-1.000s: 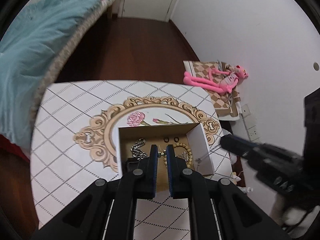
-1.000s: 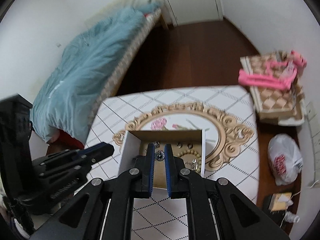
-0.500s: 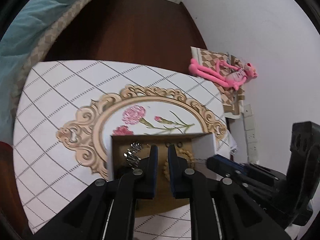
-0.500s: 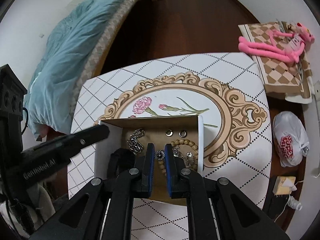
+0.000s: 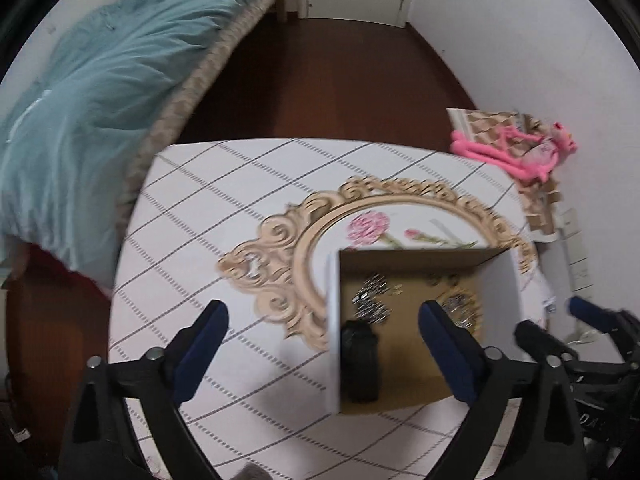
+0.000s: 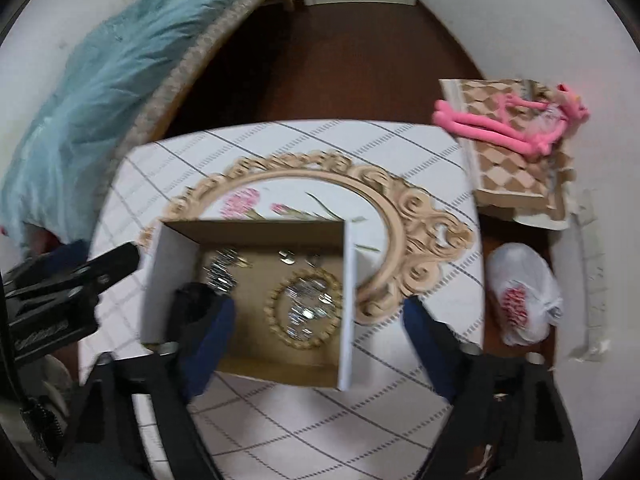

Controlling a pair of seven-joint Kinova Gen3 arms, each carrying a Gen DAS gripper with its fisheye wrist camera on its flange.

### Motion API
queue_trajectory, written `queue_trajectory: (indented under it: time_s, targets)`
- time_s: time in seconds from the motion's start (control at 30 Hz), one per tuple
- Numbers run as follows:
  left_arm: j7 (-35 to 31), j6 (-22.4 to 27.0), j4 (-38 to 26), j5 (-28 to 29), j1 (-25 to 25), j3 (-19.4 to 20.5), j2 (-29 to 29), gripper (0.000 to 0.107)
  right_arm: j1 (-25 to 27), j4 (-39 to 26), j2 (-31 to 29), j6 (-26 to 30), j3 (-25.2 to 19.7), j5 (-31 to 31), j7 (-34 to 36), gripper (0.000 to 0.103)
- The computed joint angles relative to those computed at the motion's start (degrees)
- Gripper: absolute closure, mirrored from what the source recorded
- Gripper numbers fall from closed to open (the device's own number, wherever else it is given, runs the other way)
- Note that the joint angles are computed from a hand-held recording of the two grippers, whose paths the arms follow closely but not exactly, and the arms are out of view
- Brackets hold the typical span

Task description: Organize jewelry

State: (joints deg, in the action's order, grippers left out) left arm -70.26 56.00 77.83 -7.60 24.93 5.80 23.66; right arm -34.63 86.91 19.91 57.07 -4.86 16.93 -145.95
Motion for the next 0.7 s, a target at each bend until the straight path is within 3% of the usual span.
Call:
queue_trajectory:
  time_s: [0.17,0.5,0.7]
  targets:
    - [4.07,-2.62,5.66,-3.75,2.49,-1.14,-2.56,0.005,-3.70,2.26,0.34,3.08,0.60,4.03,-5.85,0.002]
    - [8.80,-3.46,10.84,-5.93,3.23,0.51,-8.60,0.005,-7.46,6.02,-3.99,5.00,-1.54,8.76,-14.92,0.002]
    - [13.19,-2.49,13.83,-9.25,4.06,2.32,-15.42,0.005,-11.47,6.10,-8.35,11.63,-4.64,14.44,-22.30,0.002]
